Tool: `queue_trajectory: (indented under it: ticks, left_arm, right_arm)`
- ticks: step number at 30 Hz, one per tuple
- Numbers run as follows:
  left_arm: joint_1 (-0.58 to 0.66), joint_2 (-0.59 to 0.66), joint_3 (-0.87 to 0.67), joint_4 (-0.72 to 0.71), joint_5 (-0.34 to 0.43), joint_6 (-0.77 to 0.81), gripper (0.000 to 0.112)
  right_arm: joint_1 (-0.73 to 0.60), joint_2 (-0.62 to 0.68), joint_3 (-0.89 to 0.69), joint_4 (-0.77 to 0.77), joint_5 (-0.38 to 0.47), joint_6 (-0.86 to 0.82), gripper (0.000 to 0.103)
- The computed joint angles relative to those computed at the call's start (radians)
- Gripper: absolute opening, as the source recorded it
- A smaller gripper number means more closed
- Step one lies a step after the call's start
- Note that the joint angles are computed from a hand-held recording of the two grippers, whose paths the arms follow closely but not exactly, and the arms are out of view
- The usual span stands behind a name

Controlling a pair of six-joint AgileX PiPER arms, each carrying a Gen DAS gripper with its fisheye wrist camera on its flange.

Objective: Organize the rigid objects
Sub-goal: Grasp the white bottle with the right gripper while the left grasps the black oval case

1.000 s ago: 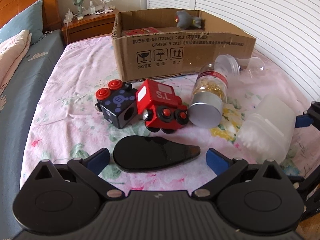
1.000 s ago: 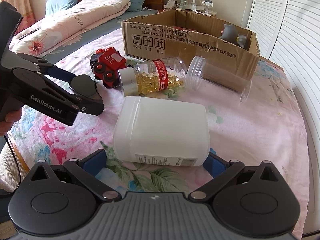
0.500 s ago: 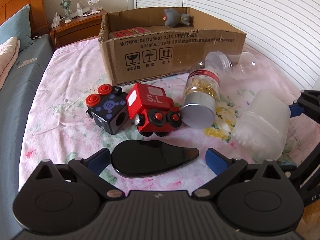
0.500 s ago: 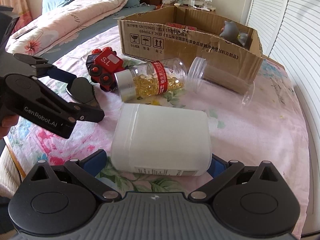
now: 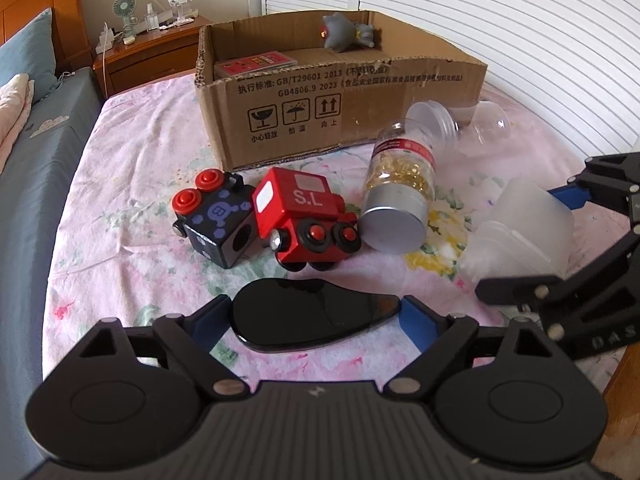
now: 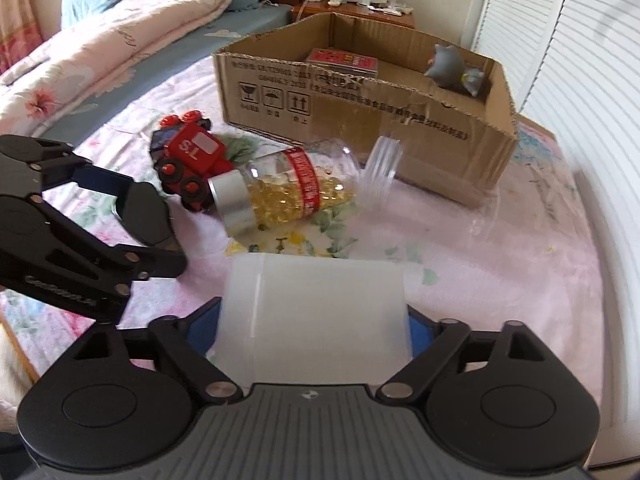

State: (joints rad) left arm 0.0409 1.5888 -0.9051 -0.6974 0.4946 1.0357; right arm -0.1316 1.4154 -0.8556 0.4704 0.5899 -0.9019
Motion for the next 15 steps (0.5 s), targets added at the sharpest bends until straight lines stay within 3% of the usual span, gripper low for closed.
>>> queue_trajectory:
  ticks: [15]
  left_arm:
    - [0.026, -0.062, -0.023, 0.089, 0.103, -0.017, 0.089]
  right_arm:
    - [-0.065, -0.048, -0.010, 0.059, 0.079, -0.128, 0.086]
